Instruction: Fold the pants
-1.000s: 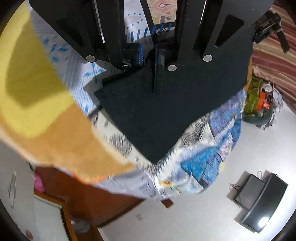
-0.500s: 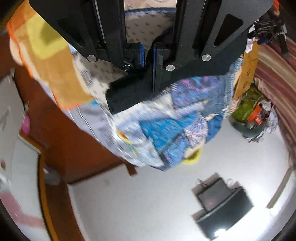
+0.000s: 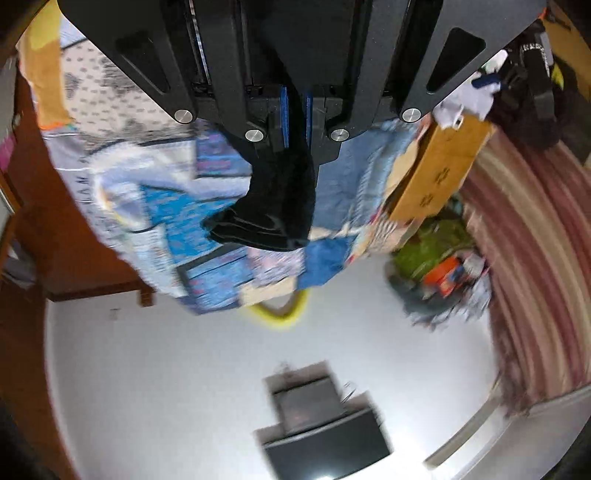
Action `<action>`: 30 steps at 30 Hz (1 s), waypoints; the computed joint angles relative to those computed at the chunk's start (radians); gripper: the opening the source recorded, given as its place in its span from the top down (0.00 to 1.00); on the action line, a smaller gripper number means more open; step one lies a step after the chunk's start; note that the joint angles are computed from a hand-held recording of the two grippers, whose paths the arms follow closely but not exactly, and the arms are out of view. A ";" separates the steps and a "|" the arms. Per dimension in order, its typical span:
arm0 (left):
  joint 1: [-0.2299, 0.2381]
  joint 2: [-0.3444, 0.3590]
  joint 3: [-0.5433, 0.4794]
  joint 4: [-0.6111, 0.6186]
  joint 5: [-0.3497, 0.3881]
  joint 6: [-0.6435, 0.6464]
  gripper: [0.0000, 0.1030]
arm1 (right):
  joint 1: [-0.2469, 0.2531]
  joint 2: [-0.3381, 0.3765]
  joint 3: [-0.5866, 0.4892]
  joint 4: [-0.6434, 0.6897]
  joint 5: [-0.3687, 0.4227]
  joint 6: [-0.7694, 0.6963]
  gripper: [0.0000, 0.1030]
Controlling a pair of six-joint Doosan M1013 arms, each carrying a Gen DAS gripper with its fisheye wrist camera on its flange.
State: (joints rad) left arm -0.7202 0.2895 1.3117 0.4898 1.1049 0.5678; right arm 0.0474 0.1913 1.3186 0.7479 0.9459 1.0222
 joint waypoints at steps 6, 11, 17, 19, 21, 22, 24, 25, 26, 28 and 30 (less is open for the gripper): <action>0.013 -0.036 0.052 -0.017 -0.006 -0.055 0.02 | 0.093 0.029 0.054 -0.064 0.131 -0.024 0.95; 0.010 -0.040 0.059 -0.005 0.027 -0.050 0.02 | 0.138 0.021 0.125 -0.152 0.169 -0.038 0.91; 0.012 -0.028 0.043 0.004 0.031 -0.048 0.02 | 0.139 0.013 0.128 -0.196 0.223 -0.106 0.75; 0.013 -0.020 0.028 0.006 0.031 -0.042 0.02 | 0.127 0.019 0.105 -0.172 0.279 -0.134 0.64; 0.012 -0.007 0.005 0.016 0.035 -0.026 0.02 | 0.113 0.015 0.097 -0.150 0.296 -0.170 0.61; 0.011 0.000 -0.007 0.023 0.038 -0.019 0.02 | 0.108 0.011 0.098 -0.145 0.296 -0.183 0.61; 0.010 0.015 -0.034 0.034 0.043 0.004 0.02 | 0.090 0.006 0.095 -0.129 0.282 -0.200 0.61; 0.010 0.024 -0.050 0.038 0.046 0.014 0.02 | 0.083 -0.001 0.102 -0.121 0.271 -0.203 0.60; 0.010 0.034 -0.067 0.041 0.049 0.027 0.02 | 0.073 -0.001 0.099 -0.114 0.259 -0.202 0.60; 0.010 0.057 -0.102 0.045 0.051 0.053 0.02 | 0.058 -0.003 0.096 -0.107 0.227 -0.193 0.59; 0.012 0.079 -0.135 0.040 0.049 0.078 0.02 | 0.047 0.002 0.088 -0.110 0.193 -0.190 0.55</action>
